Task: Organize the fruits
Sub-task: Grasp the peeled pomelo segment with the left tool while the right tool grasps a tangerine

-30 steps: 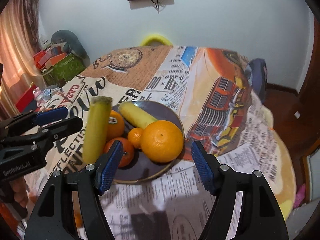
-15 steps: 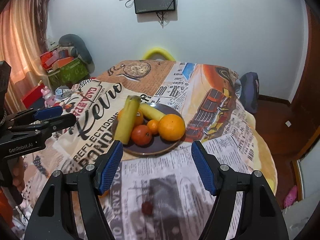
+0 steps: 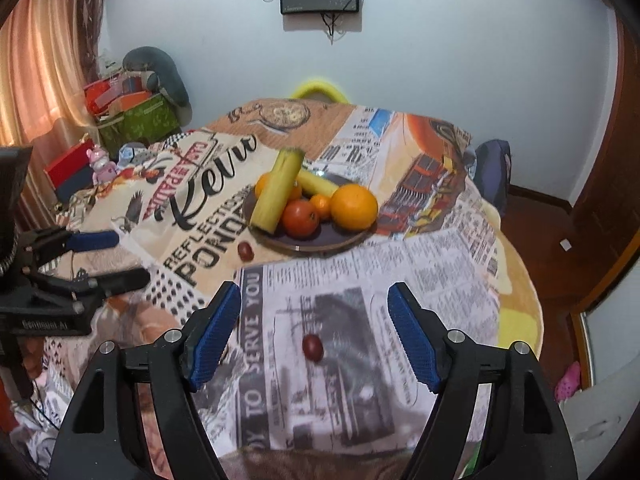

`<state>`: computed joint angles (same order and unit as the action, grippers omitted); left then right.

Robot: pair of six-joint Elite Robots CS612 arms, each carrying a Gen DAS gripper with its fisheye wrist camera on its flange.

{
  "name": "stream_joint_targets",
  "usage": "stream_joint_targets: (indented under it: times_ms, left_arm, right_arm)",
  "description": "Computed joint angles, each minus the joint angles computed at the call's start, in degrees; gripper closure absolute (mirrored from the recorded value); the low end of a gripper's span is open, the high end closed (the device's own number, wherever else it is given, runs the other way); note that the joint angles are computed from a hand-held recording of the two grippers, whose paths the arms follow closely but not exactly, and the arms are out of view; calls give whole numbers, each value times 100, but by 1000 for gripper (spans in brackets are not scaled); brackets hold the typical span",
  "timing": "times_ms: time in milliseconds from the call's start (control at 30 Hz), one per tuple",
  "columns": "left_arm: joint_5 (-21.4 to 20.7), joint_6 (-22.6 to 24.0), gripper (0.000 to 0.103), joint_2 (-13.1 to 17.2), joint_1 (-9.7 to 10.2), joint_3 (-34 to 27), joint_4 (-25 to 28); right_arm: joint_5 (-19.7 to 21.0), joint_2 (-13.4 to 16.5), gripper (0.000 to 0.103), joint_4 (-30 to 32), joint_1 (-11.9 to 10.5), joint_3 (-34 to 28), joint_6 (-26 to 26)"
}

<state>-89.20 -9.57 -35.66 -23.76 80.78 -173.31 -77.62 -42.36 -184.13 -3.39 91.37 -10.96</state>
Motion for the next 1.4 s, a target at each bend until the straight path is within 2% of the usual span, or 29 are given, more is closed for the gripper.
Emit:
stream_joint_targets:
  times_ms: [200, 333, 433, 567, 633, 700, 800, 933, 1133, 1400]
  left_arm:
    - [-207, 153, 21, 128, -80, -54, 513]
    - [-181, 326, 21, 232, -134, -141, 809]
    - [140, 512, 18, 306, -198, -163, 780]
    - [-43, 429, 16, 387, -127, -215, 655]
    - [-51, 292, 21, 425, -89, -257, 594]
    - [14, 144, 37, 433, -59, -278, 578]
    - [15, -210, 51, 454, 27, -348, 622]
    - [-60, -346, 55, 504, 94, -427, 624]
    - [-114, -43, 58, 487, 110, -339, 349]
    - [-350, -352, 59, 406, 261, -208, -83]
  right_arm:
    - [33, 16, 30, 207, -8, 118, 101]
    - [25, 61, 30, 346, -29, 104, 132]
    - [24, 99, 30, 446, -42, 69, 174]
    - [39, 161, 30, 610, -50, -12, 189]
    - [25, 200, 30, 696, -42, -63, 156]
    - [-24, 239, 30, 784, -27, -106, 80]
    - [-18, 287, 30, 937, -18, -164, -15]
    - [63, 347, 32, 1082, -16, -242, -20]
    - [283, 394, 35, 1199, 58, -366, -186]
    - [422, 541, 37, 1300, 263, -657, -579]
